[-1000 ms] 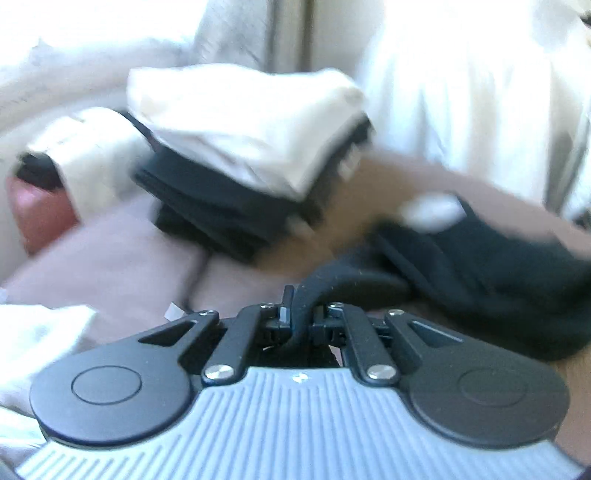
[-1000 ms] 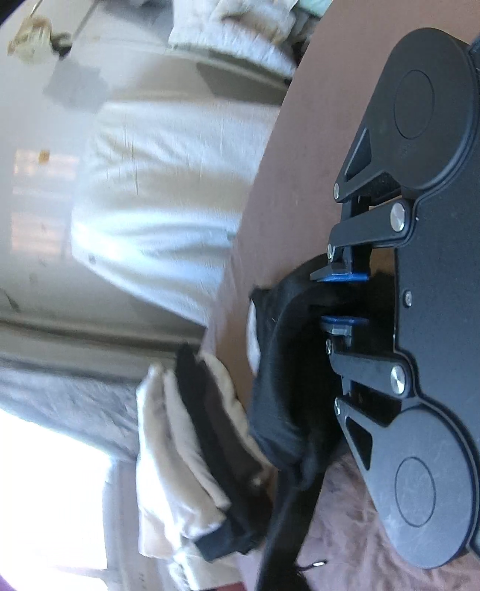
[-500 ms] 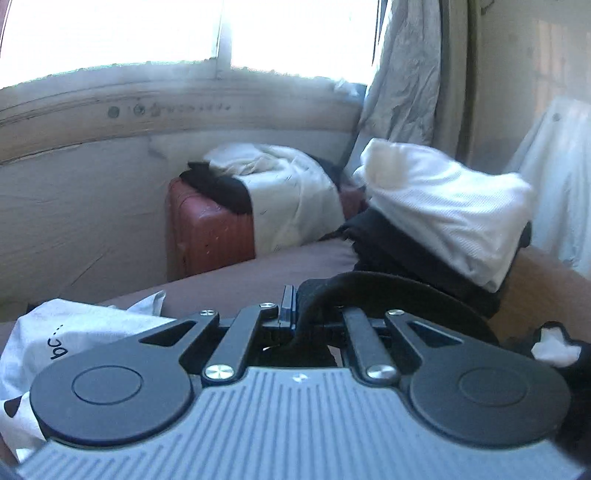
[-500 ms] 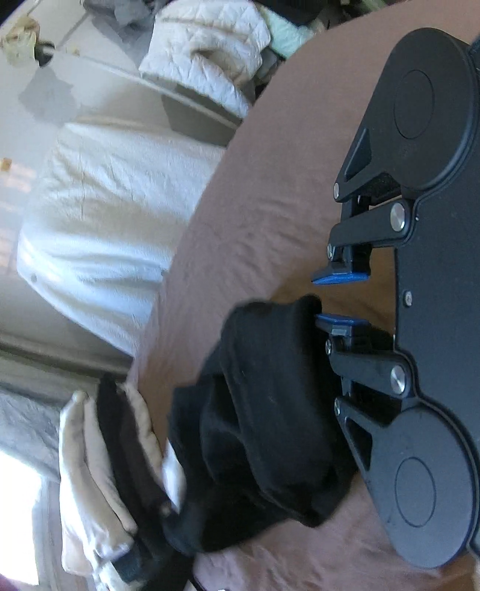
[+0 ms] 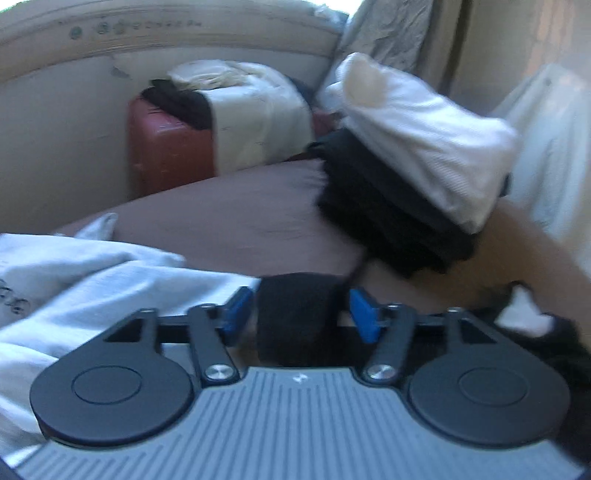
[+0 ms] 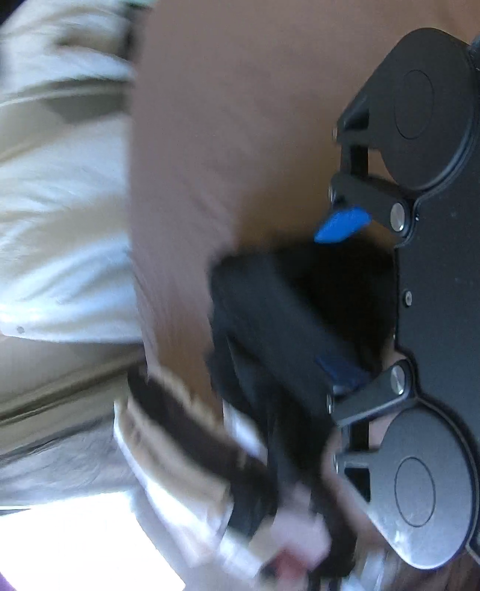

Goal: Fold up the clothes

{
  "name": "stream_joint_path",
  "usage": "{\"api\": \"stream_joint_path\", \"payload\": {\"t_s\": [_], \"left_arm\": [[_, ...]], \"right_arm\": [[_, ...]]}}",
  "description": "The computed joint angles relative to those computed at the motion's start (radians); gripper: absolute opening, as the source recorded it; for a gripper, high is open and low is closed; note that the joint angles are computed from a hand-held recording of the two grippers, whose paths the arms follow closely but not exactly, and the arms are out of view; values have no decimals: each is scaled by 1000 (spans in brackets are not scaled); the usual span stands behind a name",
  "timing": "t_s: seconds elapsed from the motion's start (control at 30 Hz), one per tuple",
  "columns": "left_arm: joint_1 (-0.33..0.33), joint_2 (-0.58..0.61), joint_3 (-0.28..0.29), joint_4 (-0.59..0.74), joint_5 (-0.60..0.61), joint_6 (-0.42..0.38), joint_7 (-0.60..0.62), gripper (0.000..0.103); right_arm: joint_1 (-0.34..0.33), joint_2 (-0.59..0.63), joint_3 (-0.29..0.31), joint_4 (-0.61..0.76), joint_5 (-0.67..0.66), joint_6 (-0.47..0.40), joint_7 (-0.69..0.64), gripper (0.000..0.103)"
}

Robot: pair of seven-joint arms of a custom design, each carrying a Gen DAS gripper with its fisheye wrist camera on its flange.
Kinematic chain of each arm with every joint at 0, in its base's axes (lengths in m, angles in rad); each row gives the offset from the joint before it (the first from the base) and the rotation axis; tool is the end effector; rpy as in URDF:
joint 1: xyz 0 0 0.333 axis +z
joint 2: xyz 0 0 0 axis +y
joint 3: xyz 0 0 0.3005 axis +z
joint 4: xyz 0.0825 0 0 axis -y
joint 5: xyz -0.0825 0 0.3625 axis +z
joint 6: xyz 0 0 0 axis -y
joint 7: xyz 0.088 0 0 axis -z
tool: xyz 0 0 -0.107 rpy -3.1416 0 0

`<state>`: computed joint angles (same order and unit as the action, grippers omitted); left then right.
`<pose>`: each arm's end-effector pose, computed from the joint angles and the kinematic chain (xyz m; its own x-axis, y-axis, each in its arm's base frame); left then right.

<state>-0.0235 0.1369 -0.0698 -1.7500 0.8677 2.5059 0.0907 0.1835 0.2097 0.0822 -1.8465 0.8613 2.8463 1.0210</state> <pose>0.6228 -0.0614 0.5469 0.6367 -0.7296 0.2496 -0.3555 -0.5650 -0.7446 0.6209 0.1234 0.4842 0.2276 -0.9003 -0.3710 -0.7051 0.1104 -0.7005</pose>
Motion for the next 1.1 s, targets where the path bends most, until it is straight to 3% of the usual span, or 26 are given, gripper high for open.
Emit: {"api": "stream_joint_path", "payload": {"t_s": [0.1, 0.23, 0.27, 0.3, 0.33, 0.37, 0.4, 0.5, 0.6, 0.63, 0.73, 0.77, 0.8, 0.83, 0.93, 0.97, 1.0, 1.03, 1.07, 1.1], "left_arm": [[9, -9, 4, -46, 33, 162, -63, 77], [37, 67, -24, -36, -119, 377, 71, 77], [45, 101, -41, -15, -181, 406, 130, 77], [57, 134, -66, 9, -252, 425, 201, 77], [75, 170, -100, 41, -326, 425, 281, 77], [84, 202, -126, 76, -381, 405, 346, 77], [80, 222, -137, 103, -410, 378, 389, 77], [40, 270, -122, 166, -443, 311, 464, 77], [44, 303, -135, 191, -520, 318, 529, 77], [55, 316, -151, 199, -555, 325, 557, 77], [150, 364, -291, 216, -739, 345, 693, 77], [192, 389, -355, 221, -835, 352, 760, 77], [206, 410, -384, 233, -881, 346, 791, 77], [195, 426, -377, 253, -856, 327, 773, 77], [98, 459, -278, 316, -850, 283, 754, 79], [82, 474, -263, 335, -843, 286, 748, 81], [90, 497, -283, 363, -852, 292, 782, 82], [110, 530, -323, 406, -867, 277, 848, 74], [105, 550, -328, 444, -868, 254, 887, 57], [77, 554, -298, 476, -841, 221, 890, 12]], "right_arm": [[-20, 47, 35, 53, 95, -88, -88, 90], [68, 178, -37, 166, -128, -19, 108, 89], [74, 203, -45, 191, -159, -5, 147, 85], [75, 225, -48, 215, -181, 10, 174, 65], [91, 238, -72, 229, -237, 16, 208, 53], [112, 247, -104, 240, -305, 19, 245, 34], [124, 254, -124, 251, -360, 22, 264, 30], [104, 245, -112, 250, -423, 88, 217, 25], [123, 229, -155, 253, -510, 135, 207, 23], [101, 226, -138, 265, -503, 128, 186, 23], [48, 222, -96, 286, -463, 81, 149, 23], [56, 221, -110, 276, -475, 89, 156, 23], [74, 222, -133, 260, -497, 105, 171, 23], [92, 222, -158, 244, -522, 122, 189, 23], [126, 241, -197, 201, -572, 202, 199, 23], [120, 259, -190, 211, -571, 223, 183, 16], [113, 279, -180, 229, -568, 239, 164, 14], [108, 299, -175, 258, -565, 246, 146, 13], [110, 322, -181, 303, -567, 249, 133, 12], [112, 349, -190, 356, -570, 250, 123, 12]]}}
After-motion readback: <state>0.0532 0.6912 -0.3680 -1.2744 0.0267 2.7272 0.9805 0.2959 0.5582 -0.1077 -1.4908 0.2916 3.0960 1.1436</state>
